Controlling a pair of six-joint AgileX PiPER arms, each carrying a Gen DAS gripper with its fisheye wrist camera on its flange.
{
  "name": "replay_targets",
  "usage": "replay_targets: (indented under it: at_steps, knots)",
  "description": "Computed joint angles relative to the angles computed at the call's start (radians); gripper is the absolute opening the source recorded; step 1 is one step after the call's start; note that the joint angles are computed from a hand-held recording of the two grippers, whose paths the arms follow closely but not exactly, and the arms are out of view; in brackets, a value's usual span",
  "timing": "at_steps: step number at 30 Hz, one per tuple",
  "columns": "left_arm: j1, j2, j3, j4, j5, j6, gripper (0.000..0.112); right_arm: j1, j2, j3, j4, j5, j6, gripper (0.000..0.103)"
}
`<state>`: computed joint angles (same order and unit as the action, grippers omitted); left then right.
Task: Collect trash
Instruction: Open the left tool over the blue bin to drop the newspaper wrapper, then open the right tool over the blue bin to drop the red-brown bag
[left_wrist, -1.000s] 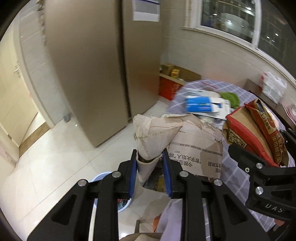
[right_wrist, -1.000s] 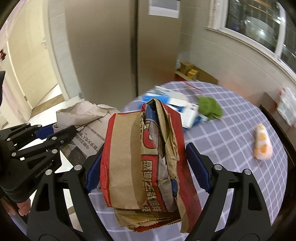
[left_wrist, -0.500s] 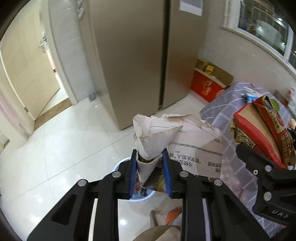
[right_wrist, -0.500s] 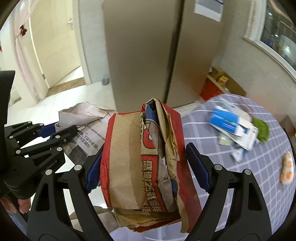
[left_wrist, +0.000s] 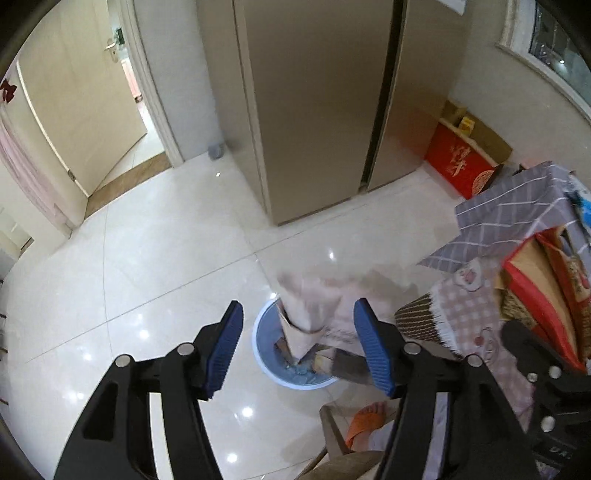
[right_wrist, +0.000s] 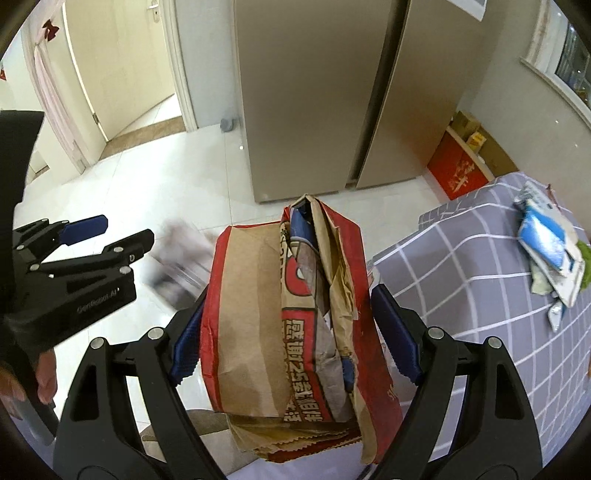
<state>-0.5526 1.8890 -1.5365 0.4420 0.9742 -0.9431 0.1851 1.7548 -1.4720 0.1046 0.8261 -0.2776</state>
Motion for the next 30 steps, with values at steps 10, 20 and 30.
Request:
replay_targets:
  at_steps: [10,20,30]
  knots:
    - [0.061,-0.043,0.177,-0.052,-0.072,0.017,0.063,0.058,0.102,-0.037,-0.045,0.033,0.063,0.081]
    - [0.077,-0.186,0.360,-0.044,-0.113,-0.081,0.068,0.122,0.124,-0.039,0.067,-0.011,-0.056,0.085]
    - [0.065,-0.236,0.422,-0.015,-0.081,-0.165,0.068,0.110,0.145,-0.019,0.070,0.010,-0.021,0.086]
